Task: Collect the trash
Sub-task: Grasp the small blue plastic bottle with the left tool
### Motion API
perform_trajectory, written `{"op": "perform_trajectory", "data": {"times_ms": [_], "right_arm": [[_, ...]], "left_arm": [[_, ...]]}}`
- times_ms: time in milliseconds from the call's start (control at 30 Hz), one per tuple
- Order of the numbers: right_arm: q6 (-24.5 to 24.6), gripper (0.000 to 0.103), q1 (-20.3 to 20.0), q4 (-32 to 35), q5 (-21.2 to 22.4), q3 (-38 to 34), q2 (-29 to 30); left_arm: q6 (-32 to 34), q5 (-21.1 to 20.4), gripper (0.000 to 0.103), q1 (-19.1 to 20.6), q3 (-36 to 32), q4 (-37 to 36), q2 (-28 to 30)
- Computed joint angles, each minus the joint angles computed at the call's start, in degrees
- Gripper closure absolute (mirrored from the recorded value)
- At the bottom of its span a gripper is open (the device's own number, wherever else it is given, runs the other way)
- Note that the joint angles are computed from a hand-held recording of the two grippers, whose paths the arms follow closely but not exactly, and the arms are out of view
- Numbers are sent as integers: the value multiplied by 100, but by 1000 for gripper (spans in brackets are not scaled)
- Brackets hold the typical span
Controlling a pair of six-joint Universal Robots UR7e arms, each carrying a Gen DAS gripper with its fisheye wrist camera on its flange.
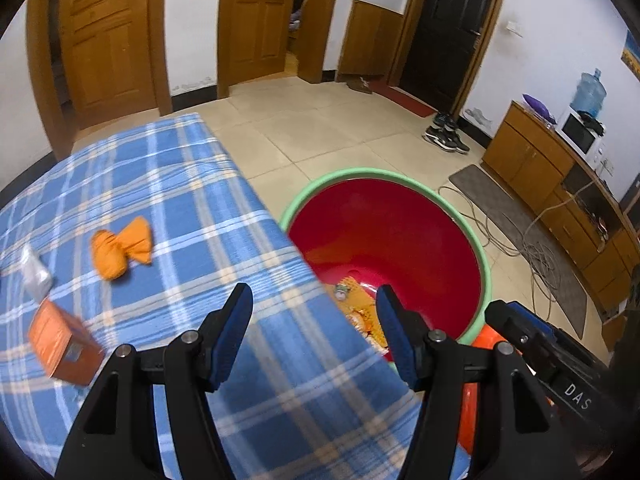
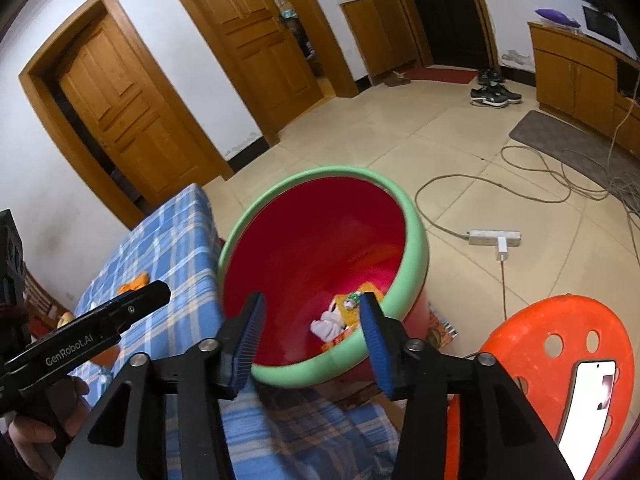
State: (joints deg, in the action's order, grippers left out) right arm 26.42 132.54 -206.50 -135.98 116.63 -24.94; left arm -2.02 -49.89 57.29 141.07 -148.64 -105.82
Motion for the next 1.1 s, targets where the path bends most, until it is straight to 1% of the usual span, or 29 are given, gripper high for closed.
{"op": "perform_trajectory", "data": {"times_ms": [167, 333, 700, 800, 967, 1100], "right_arm": [[35, 43, 128, -59, 38, 6, 19], [110, 43, 215, -33, 86, 18, 31], [381, 43, 393, 241, 178, 14, 49], [414, 43, 435, 312, 254, -26, 83], [475, 43, 495, 518, 321, -152, 158], [452, 43, 531, 661, 384, -258, 210]], "left_arm": [[-235, 242, 39, -109, 96, 382, -482], [-433, 470, 39, -169, 157, 814, -950], [-879, 989, 39, -189, 228, 1824, -1979], [-913, 1093, 39, -109, 230, 1973, -2185], [-950, 1136, 39, 84, 216, 2148, -2434], [-862, 1218, 39, 317, 225, 2095, -2516]]}}
